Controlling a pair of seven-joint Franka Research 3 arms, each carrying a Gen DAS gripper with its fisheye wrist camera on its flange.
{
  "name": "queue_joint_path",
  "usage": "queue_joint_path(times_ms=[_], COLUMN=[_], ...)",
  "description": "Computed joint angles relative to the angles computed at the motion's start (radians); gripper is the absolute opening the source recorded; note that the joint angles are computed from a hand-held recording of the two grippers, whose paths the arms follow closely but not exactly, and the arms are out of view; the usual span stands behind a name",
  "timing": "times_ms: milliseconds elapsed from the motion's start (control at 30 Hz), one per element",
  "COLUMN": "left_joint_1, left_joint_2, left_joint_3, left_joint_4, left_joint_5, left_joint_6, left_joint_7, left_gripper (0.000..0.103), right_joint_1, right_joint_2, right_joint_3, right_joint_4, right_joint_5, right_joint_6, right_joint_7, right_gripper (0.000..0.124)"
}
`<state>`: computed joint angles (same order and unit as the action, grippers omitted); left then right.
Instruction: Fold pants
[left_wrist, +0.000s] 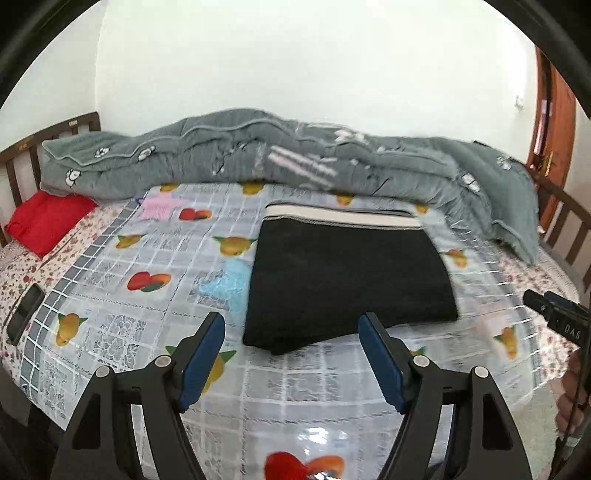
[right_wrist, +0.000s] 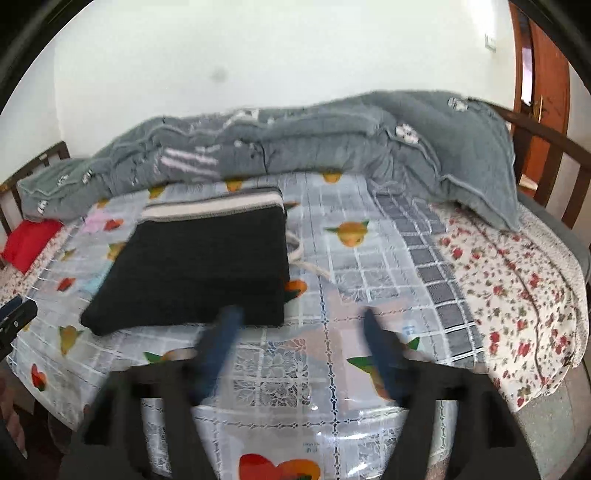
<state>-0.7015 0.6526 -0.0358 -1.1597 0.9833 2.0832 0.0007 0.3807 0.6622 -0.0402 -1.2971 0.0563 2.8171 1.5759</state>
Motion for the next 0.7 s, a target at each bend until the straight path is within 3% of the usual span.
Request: queue_joint_path(times_ms=[67, 133, 200, 267, 700], left_joint_1=[-0.02, -0.045, -0.064, -0.069, -0.119], left_joint_2=[0.014, 0.035, 0.047, 0.032, 0.041], left_joint_3=[0.0, 0.007, 0.01, 0.008, 0.007], left_joint_4=[0.037, 0.078, 0.102, 0.083, 0.124], left_joint_5=[0.0, 0.009, 0.009, 0.008, 0.054], left_joint_6=[-0.044, -0.094, -0.129, -0.121, -0.201], left_joint_7=[0.015, 0.032, 0.044, 0.033, 0.036], left_gripper=[0.078, 0.083, 0.084, 0.084, 0.084], right_joint_1=[0.003, 0.031, 0.027, 0.015, 0.048], right_joint_2=[-0.055, -0.097, -0.124, -0.155, -0.258], right_joint_3=[0.003, -0.029, -0.02, 0.0, -0.028], right_joint_4=[-0.082, -0.136, -0.17, -0.213, -0.358], right_joint_5=[0.001, -0.021, -0.017, -0.004, -0.048], right_joint_6=[0.061, 0.078, 0.086, 0.1, 0.175], right_joint_7=[-0.011, 0.013, 0.016, 0.004, 0.04], right_gripper=[0.088, 0.089, 0.089, 0.089, 0.089])
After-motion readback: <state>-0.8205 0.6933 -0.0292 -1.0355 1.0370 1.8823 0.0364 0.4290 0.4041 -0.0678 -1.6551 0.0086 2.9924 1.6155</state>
